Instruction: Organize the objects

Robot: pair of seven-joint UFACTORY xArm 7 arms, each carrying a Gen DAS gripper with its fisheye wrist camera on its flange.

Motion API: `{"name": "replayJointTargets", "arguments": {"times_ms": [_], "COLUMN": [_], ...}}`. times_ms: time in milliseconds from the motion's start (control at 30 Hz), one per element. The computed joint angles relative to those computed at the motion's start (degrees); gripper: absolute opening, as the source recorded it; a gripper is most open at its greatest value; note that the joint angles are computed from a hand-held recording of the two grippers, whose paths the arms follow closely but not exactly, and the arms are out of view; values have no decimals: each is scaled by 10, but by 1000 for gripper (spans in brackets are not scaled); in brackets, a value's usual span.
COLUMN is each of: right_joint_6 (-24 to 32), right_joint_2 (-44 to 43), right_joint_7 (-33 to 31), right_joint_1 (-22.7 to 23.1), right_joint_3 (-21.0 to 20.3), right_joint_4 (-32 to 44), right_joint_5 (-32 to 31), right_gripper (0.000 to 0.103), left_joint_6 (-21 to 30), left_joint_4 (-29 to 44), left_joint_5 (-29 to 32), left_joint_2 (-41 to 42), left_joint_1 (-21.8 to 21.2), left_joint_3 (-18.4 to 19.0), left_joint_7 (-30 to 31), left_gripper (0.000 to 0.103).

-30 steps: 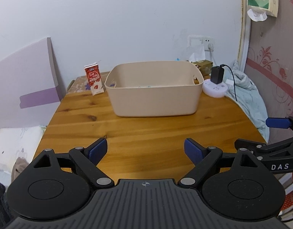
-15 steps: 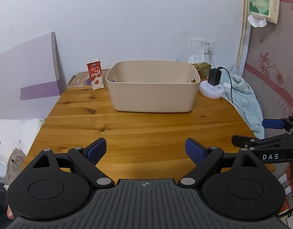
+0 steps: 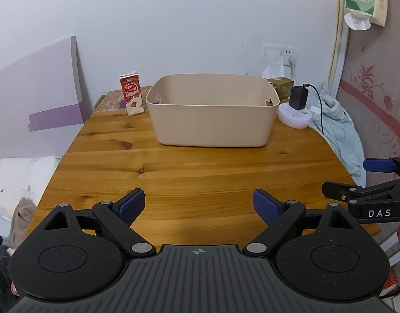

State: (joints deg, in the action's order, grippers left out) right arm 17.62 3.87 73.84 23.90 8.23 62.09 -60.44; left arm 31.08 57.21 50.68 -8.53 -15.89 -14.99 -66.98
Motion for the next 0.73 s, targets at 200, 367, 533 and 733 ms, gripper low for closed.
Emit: {"name": "replayJointTargets", "arguments": {"times_ms": [200,367,533,733], "right_joint_6": [-6,-6,-4,-3], "right_joint_2": [6,5,4,6], "right_joint_7": [-17,-31,-42,-53], "right_joint_1": [1,3,6,5], "right_joint_3": [-2,-3,-2,-1], "right_joint_4": [2,1,0,3], "right_joint_5": [17,26,32,42], "right_gripper": [103,103,103,103], "left_joint_6": [-2,-5,-4,-4], "left_joint_4": [5,3,4,5], "left_joint_5": [-1,-7,-7,-7], "left_joint_2": [8,9,11,15], "left_joint_1": [-1,-3,-3,-3], "left_joint_3": [4,7,8,9], "left_joint_7": [2,5,4,2], "left_gripper": [92,92,92,92]}}
